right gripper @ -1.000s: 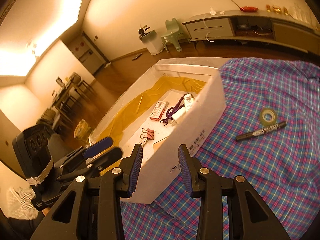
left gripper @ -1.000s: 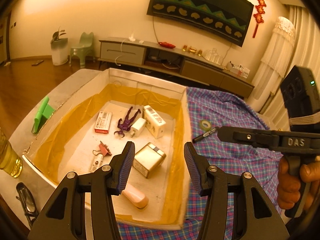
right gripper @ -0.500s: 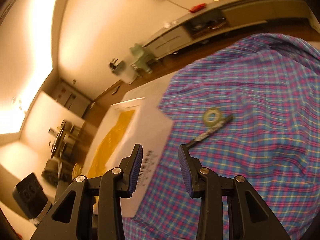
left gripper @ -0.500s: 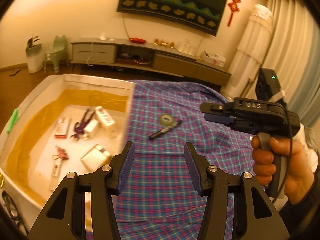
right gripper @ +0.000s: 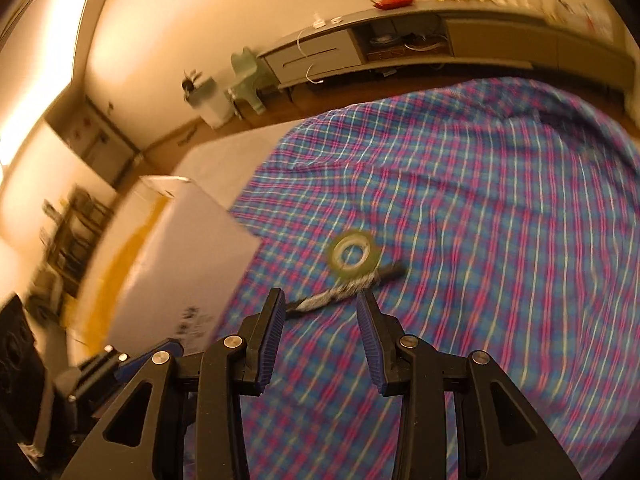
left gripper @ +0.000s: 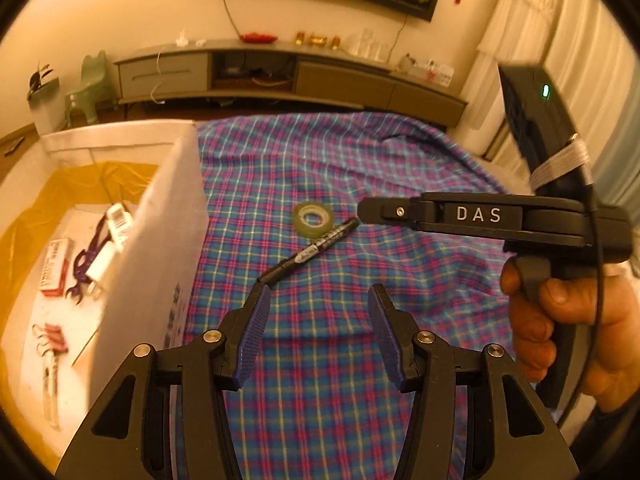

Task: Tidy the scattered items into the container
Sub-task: 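Grasp the black marker with the left tool while the right tool grasps the green tape roll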

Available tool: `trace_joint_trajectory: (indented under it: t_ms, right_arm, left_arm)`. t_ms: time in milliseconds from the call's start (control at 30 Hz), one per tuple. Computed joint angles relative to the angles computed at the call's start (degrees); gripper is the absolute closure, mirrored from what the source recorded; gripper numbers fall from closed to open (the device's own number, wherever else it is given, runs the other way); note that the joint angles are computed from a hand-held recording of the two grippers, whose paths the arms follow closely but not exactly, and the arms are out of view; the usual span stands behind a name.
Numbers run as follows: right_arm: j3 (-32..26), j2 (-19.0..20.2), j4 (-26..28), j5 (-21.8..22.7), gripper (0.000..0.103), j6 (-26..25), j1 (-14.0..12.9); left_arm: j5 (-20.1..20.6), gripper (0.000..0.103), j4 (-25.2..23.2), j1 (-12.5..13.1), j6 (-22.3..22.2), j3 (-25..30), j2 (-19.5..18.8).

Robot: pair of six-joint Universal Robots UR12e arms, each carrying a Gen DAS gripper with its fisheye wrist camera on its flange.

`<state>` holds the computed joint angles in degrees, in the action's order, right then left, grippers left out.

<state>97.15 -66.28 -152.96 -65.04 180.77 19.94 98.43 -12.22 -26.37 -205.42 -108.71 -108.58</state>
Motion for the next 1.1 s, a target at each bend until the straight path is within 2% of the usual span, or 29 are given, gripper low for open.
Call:
trace_joint_trajectory:
  t_ms: [267,400,467,567,600,667,700,767,833,933,1100]
  right_arm:
    - [-6.9,5.45,4.9,-12.24,0.068,-11.83,3.04]
    - [-9.3,7.62,7.22,-15.19,0.071,-16.99,3.98]
    - [-10.03,8.4,7.39,-15.28,0.071,-17.51,4.0]
    - [-10.58,8.96,7.01,-14.95,0.071,-18.68,3.88]
    - [-10.6,8.92,7.05,-15.33,0.086,-19.15,3.9]
    - [-10.18,8.55,6.68,-14.95,0.087,-18.89,3.69]
    - [-9.61,8.26,5.45,-14.95,0.088,-18.22,3.54]
    - [-8.24,7.32,3.21,-14.12,0.088,-16.4,2.94]
    - [-6.74,6.16,0.93,-13.01,0.088,-13.87,2.13]
    - [-4.78,4.6,-1.63,-12.29,0.088,-10.89,1.24]
    - [-2.1,2.39,-3.75,-11.42,0.088,-7.93,-0.01]
  left_arm:
    - [-0.85,0.049,-1.72,0.71,1.93,4.95,-5.47]
    - [-0.95,0.049,-2.68,1.06,1.88,6.26,-7.46]
    - [0.16,0.049,-3.46,1.08,2.12,6.66,-8.16]
    - [-0.49,0.049,-3.82,1.59,1.53,6.64,-8.51]
    - [-0.51,0.049,-3.35,1.64,1.69,6.53,-8.55]
    - [-1.32,0.055,-3.47,1.85,1.96,6.6,-8.52]
    - [-2.34,0.07,-3.31,2.06,1.94,6.52,-8.44]
    - [-4.28,0.074,-2.87,2.37,2.05,6.25,-8.26]
    - [-4.36,0.087,-2.81,2.14,2.46,6.24,-8.13]
    - [-4.7,0.093,-2.74,1.94,2.51,6.15,-7.76]
    - [-5.22,0.096,-1.22,1.82,1.56,5.29,-6.88]
